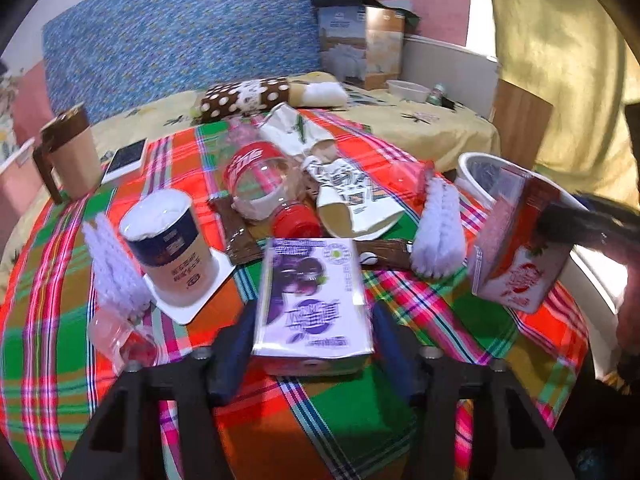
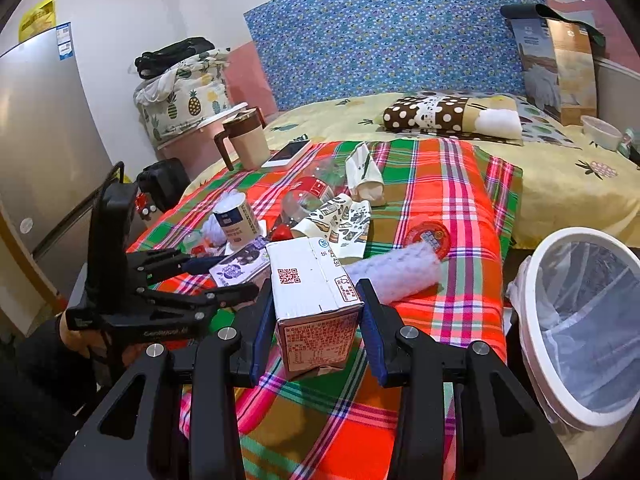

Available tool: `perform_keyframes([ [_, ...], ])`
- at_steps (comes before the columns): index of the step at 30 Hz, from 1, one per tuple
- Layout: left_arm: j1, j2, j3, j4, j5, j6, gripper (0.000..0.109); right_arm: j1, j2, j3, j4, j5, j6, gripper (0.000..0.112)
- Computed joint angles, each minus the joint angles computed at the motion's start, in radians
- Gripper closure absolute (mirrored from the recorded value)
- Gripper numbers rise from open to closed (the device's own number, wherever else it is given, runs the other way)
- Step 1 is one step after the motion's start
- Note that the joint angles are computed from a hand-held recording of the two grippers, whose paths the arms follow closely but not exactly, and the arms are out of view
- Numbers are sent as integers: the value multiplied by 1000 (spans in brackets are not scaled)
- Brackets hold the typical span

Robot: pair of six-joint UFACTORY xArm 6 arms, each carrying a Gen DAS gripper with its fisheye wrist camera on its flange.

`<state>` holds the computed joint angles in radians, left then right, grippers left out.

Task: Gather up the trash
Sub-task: 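Carry both cartons over the white mesh trash bin with both tools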

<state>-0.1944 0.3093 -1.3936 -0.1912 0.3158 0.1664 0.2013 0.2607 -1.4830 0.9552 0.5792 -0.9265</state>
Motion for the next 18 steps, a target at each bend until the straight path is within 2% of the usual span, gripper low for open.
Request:
perform_keyframes([
  [5, 6, -25, 33, 61, -22, -125, 55, 3, -29, 37, 26, -33, -16, 71],
  [11, -5, -84, 88, 86, -47, -207, 55, 2, -52, 62, 29, -72, -11, 71],
  [18, -49, -92, 54, 23, -36, -164, 55, -22, -74, 91, 12, -145, 32, 71],
])
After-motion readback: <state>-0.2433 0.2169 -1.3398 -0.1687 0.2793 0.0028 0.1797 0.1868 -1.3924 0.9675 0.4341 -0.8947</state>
